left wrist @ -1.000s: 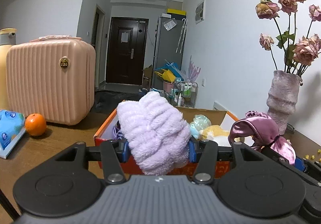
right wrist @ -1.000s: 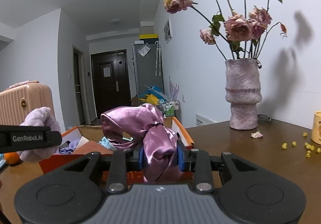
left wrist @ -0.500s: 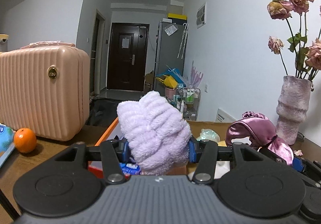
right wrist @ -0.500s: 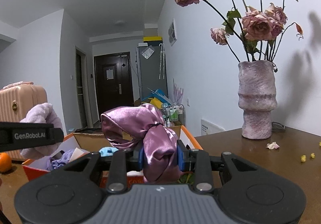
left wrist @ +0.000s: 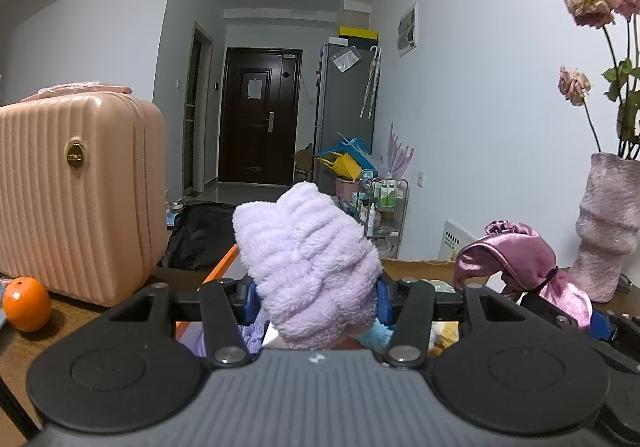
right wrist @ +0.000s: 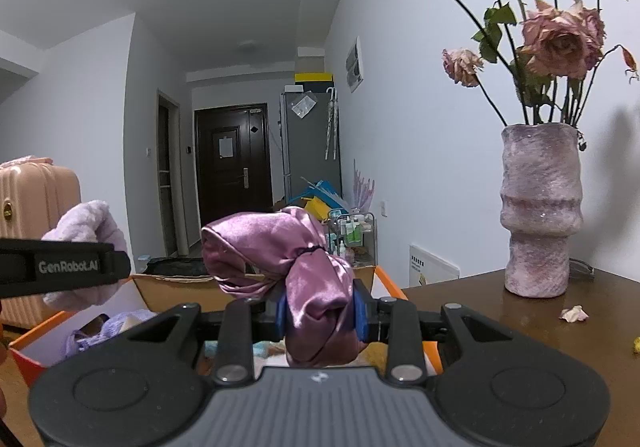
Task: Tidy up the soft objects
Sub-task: 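Open the left tool to drop the headband while the right tool drops the scrunchie into the box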
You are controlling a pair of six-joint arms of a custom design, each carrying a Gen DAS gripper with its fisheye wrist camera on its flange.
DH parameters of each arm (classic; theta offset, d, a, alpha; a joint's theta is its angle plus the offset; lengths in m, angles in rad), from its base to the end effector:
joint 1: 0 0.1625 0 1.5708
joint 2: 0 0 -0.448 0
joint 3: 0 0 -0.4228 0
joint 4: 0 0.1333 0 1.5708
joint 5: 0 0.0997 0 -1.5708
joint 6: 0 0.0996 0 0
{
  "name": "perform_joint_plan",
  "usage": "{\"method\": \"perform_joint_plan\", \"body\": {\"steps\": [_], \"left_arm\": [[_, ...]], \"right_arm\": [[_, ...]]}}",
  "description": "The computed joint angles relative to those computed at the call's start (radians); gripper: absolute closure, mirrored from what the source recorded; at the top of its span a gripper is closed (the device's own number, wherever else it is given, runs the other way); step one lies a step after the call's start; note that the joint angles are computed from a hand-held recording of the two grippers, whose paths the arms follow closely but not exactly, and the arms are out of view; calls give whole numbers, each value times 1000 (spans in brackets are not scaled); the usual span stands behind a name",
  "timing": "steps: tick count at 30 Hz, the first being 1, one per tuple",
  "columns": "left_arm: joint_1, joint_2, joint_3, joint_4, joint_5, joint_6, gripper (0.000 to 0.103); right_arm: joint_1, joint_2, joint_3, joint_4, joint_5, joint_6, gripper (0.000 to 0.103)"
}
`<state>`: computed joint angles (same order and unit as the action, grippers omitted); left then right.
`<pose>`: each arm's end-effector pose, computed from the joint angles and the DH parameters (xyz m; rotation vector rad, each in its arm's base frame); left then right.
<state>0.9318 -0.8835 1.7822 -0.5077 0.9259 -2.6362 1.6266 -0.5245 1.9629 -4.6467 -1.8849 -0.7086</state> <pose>-0.1927 -0.5832 0.0554 0.7674 2.0883 -1.4986 0.1320 -0.5249 0.0735 0.3805 -1.7467 1.6953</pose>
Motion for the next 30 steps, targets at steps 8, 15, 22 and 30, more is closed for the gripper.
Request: {"method": "perform_joint_plan", "body": {"steps": [8, 15, 22, 30], "left_arm": [[12, 15, -25, 21, -2, -6, 36], [7, -10, 24, -80, -28, 1, 0], [3, -13, 22, -65, -48, -17, 0], [-7, -37, 61, -88, -71, 38, 0]], "right_arm": [[-12, -20, -3, 70, 2, 19, 62], [-10, -11, -7, 22, -2, 18, 2], [-8, -11, -9, 17, -8, 16, 0], [-3, -16, 22, -5, -23, 6, 0]]}}
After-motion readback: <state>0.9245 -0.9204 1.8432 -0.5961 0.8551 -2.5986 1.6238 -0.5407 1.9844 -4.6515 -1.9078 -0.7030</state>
